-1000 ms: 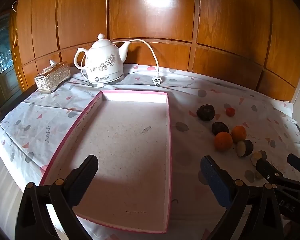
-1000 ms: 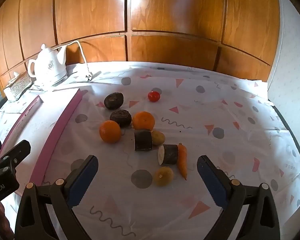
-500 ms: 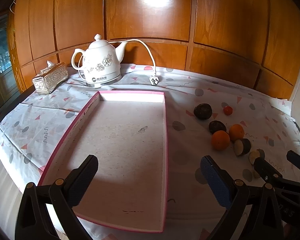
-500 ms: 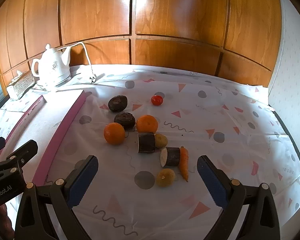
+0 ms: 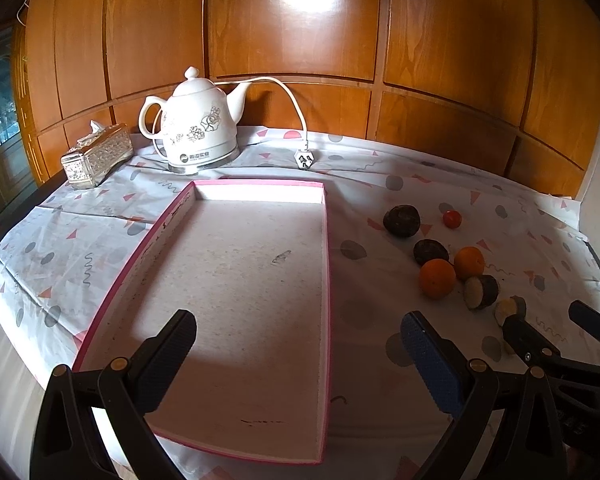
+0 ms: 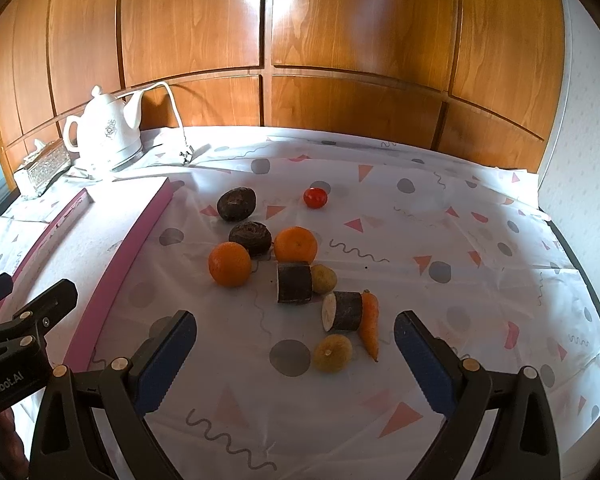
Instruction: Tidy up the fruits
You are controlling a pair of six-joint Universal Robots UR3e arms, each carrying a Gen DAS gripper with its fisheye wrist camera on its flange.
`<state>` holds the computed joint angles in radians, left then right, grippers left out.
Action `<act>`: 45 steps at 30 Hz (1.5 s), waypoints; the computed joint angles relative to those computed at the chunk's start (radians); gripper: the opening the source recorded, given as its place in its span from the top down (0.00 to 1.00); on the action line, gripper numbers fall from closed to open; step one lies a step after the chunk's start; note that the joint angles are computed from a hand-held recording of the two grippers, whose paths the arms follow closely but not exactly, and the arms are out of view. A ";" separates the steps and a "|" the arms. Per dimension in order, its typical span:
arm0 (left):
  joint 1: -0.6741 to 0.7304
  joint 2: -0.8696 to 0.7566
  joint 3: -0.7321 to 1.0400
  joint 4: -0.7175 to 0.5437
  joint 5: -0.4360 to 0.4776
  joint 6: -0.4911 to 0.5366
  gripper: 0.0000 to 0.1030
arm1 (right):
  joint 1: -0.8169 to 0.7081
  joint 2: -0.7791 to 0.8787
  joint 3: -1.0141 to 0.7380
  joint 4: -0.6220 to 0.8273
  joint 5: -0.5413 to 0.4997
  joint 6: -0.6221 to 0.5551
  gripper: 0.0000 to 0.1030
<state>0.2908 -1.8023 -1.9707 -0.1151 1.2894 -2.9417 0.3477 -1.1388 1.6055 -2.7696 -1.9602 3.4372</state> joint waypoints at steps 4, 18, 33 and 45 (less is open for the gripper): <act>0.000 0.004 -0.003 -0.002 -0.005 0.005 0.00 | 0.001 0.001 -0.003 0.006 0.002 0.003 0.02; -0.016 0.001 0.003 -0.017 -0.003 0.021 0.00 | -0.036 -0.022 0.034 -0.002 0.053 0.010 0.02; -0.040 -0.012 0.021 -0.039 -0.032 0.063 0.00 | -0.166 -0.091 0.142 -0.043 0.255 -0.068 0.25; -0.098 -0.068 0.129 -0.219 -0.137 0.164 0.00 | -0.351 -0.182 0.341 -0.098 0.532 -0.259 0.63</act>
